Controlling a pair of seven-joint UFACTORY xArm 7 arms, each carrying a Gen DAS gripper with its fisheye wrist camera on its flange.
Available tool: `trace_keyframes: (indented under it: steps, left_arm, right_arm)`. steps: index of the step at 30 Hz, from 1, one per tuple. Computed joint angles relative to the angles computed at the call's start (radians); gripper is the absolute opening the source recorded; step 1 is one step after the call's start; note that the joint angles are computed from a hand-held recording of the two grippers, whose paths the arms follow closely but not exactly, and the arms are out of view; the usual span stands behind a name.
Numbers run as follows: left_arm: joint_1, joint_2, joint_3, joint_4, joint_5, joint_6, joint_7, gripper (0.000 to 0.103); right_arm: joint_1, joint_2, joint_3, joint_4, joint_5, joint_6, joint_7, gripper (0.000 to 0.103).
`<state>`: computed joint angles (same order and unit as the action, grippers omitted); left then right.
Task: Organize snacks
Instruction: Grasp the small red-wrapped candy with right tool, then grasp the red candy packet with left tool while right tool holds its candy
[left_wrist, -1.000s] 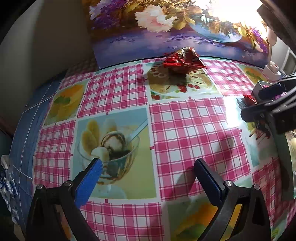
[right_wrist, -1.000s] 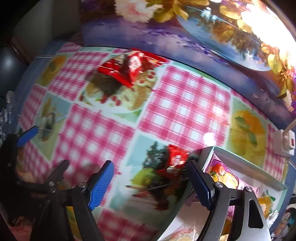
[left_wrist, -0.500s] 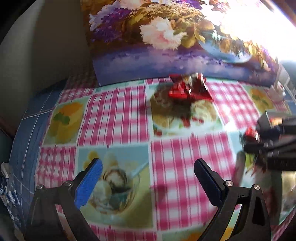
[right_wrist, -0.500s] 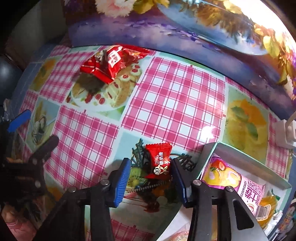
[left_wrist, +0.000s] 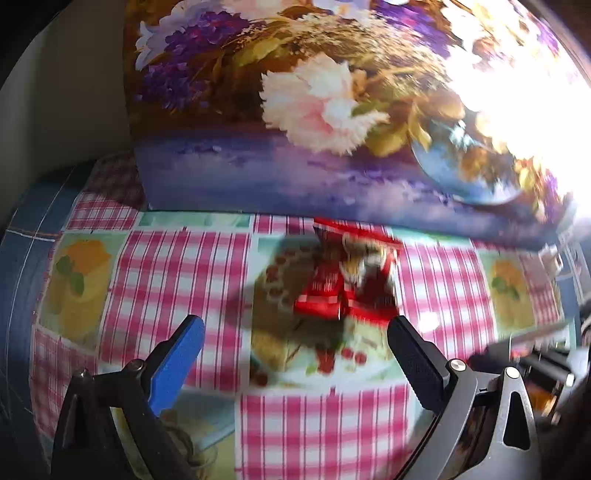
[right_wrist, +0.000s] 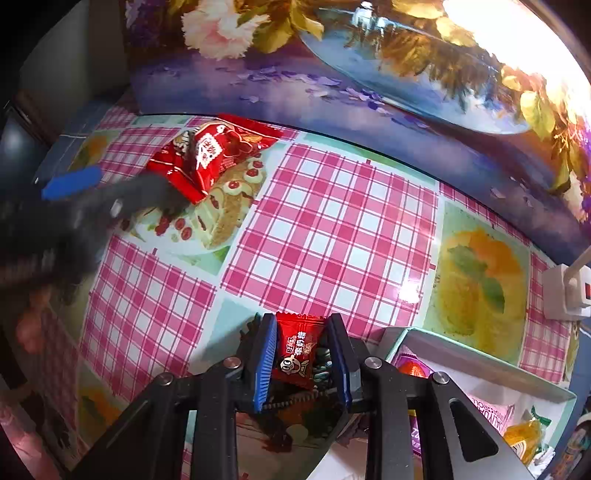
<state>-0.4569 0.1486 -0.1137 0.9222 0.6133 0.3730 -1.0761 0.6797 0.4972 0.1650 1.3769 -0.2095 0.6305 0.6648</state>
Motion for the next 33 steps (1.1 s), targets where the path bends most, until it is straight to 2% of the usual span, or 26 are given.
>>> trace_keyframes:
  steps: [5,9,11,12,13,15,18,24,26,29,33]
  left_arm:
    - [-0.013,0.052,0.013,0.080,0.028,0.010,-0.009,0.099]
    - [-0.053,0.138,0.029,0.188,0.034,0.059,0.016,0.099]
    - [-0.066,0.162,0.037,0.214,0.026,0.067,0.026,0.096]
    - [-0.075,0.172,0.040,0.220,0.023,0.065,0.025,0.086]
    - [-0.081,0.179,0.045,0.228,0.019,0.070,0.027,0.072]
    - [-0.089,0.195,0.052,0.236,0.006,0.077,0.029,0.059]
    - [-0.108,0.188,0.073,0.210,0.026,0.042,-0.005,0.055]
    - [-0.139,0.109,0.086,0.105,0.131,0.051,-0.147,0.053]
    - [-0.133,0.089,0.073,0.076,0.162,0.043,-0.196,0.053]
    - [-0.121,0.040,0.057,0.003,0.223,0.016,-0.282,0.053]
    - [-0.082,-0.037,0.020,-0.099,0.272,-0.017,-0.344,0.053]
  right_arm:
    - [-0.014,0.002,0.004,0.002,0.014,-0.016,-0.022,0.030]
    - [-0.014,0.014,-0.003,0.010,0.011,-0.027,-0.031,0.030]
    - [-0.009,-0.011,-0.001,-0.020,0.013,-0.028,-0.019,0.030]
    - [-0.011,-0.010,0.002,-0.022,0.016,-0.033,-0.020,0.030]
    - [-0.016,-0.013,0.005,-0.027,0.022,-0.037,-0.024,0.030]
    - [-0.024,-0.018,0.007,-0.035,0.029,-0.044,-0.033,0.030]
    - [-0.029,-0.030,0.008,-0.047,0.031,-0.047,-0.041,0.030]
    - [-0.009,-0.028,0.005,-0.037,0.016,-0.030,-0.021,0.030]
    - [-0.020,-0.009,0.029,-0.016,0.056,-0.005,-0.032,0.030]
    - [-0.006,0.001,0.029,0.005,0.059,0.014,-0.033,0.030]
    - [0.009,-0.005,0.032,0.008,0.066,0.023,-0.025,0.030]
